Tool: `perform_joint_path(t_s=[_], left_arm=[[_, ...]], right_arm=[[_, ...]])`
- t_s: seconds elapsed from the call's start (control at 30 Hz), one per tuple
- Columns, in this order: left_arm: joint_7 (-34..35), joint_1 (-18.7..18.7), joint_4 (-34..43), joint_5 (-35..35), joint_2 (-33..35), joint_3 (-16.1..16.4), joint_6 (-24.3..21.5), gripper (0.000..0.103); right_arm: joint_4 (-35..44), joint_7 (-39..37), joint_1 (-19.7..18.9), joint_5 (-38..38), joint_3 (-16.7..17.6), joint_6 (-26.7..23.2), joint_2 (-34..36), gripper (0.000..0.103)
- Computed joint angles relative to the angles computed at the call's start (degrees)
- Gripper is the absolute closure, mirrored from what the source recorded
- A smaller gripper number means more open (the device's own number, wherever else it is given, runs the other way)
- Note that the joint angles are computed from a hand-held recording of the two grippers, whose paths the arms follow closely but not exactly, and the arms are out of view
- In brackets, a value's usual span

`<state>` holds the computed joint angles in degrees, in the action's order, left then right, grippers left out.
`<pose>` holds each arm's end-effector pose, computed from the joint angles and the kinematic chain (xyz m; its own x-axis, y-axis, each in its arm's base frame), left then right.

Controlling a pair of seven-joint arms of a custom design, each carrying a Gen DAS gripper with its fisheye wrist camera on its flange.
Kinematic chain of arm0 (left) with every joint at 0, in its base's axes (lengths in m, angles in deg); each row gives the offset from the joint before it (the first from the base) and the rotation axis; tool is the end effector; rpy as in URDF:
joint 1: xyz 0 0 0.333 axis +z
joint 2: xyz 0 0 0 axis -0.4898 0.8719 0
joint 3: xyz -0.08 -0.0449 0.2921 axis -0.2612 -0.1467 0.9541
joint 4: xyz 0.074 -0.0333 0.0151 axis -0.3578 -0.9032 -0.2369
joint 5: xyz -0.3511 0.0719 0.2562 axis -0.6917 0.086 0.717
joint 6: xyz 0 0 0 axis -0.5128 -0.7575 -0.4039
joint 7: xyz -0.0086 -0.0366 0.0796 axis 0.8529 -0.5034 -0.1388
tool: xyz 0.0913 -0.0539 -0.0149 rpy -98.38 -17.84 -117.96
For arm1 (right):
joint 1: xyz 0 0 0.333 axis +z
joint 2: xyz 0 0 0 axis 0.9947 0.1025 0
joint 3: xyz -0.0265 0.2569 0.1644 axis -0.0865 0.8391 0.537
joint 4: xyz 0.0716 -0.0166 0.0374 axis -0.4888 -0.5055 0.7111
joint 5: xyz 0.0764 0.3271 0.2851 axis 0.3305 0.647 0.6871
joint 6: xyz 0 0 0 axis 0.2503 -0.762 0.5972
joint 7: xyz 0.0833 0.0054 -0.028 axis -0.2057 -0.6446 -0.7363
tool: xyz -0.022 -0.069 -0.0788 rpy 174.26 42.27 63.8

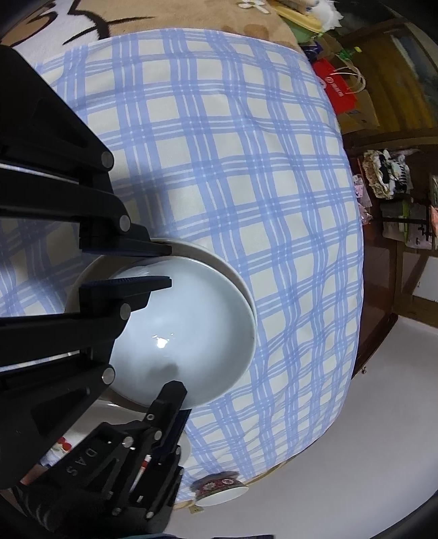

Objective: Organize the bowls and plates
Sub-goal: 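Carry the white bowl with both grippers and lower it into the other white bowl, then open both grippers and lift them off the nested bowls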

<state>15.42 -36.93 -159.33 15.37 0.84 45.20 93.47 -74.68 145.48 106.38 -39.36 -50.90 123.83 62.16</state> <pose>0.5318 -0.1426 0.5097 0.1720 -0.9718 0.1611 -0.8922 -0.2230 -0.3927 0.5857 0.3230 0.5208 0.4477 -0.8850 -0.1277 -0.8378 -0.3652 -0.4059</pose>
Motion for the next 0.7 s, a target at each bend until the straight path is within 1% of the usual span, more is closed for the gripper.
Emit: perform_joint_path(t_s=[0.1,0.27,0.53,0.6,0.7], left_arm=[[0.2,0.13,0.63,2.81,0.19,-0.93,-0.64,0.092],[0.94,-0.3,0.15,0.68,-0.29,0.03,-0.47,0.092],[0.52,-0.38,-0.87,0.3,-1.42,-0.06,-0.11,0.092],[0.07,-0.3,-1.19,0.61,-1.77,-0.2,0.19,0.091],[-1.18,-0.01,-1.19,2.81,-1.9,-1.02,-0.01,0.091]], right_arm=[[0.45,0.45,-0.06,0.28,-0.07,-0.69,0.08,0.091],[0.31,0.36,-0.28,1.84,-0.08,-1.13,-0.19,0.091],[0.69,0.06,-0.5,2.6,-0.15,-1.86,-0.16,0.091],[0.57,-0.18,-0.68,3.69,-0.18,-2.02,-0.32,0.091],[0.19,0.01,-0.81,4.47,-0.19,-2.04,-0.72,0.091]])
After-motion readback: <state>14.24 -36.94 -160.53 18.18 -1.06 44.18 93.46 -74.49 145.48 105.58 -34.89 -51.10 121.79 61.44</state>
